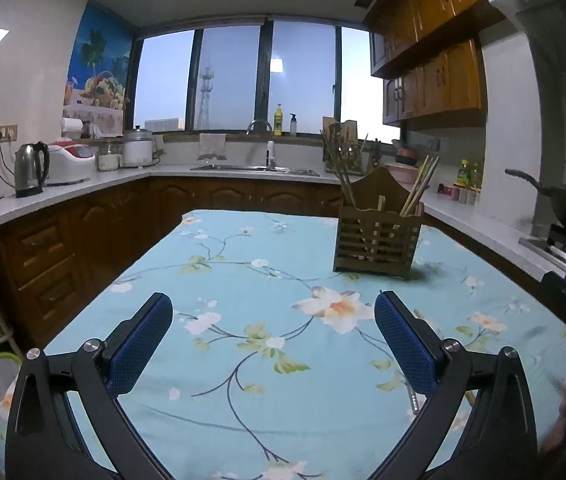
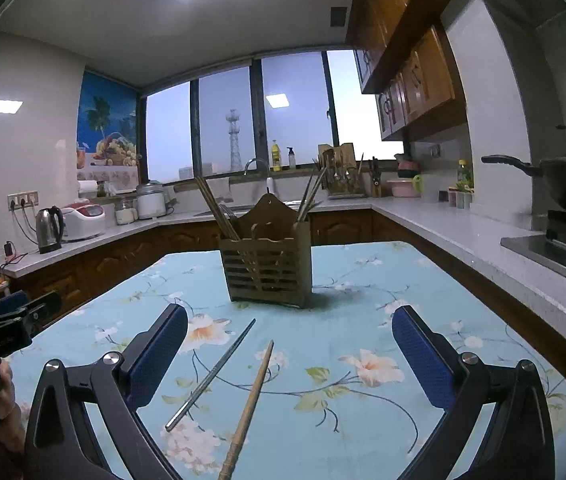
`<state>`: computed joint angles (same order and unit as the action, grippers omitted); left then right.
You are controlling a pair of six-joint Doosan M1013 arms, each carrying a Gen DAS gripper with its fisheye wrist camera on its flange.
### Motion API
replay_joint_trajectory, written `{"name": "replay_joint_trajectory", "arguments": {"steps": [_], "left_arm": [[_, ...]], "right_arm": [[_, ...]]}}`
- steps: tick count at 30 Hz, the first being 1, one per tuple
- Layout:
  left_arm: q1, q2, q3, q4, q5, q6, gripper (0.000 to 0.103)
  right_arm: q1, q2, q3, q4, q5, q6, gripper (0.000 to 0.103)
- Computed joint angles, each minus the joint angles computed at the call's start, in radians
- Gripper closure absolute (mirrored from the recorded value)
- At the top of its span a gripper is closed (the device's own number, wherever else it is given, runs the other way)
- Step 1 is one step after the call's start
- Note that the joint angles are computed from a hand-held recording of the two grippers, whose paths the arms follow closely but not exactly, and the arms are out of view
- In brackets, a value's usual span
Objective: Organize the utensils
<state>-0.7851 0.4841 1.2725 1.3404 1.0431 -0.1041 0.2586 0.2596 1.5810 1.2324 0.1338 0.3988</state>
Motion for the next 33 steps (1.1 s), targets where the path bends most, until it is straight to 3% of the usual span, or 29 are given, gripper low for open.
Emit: {"name": "replay_joint_trajectory", "arguments": {"steps": [10,33], "left_arm": [[-0.004,0.013,-0.015,-0.018,0.011,0.027,0.0],[-0.005,0.024,-0.033,-0.041,0.047,0.068,0.0]], "right_arm": [[-0.008,-0.002,0.007,-0.121,0.007,0.138,0.0],[-0.008,-0.002,0.01,-0.141,0.009,0.147,0.0]]}}
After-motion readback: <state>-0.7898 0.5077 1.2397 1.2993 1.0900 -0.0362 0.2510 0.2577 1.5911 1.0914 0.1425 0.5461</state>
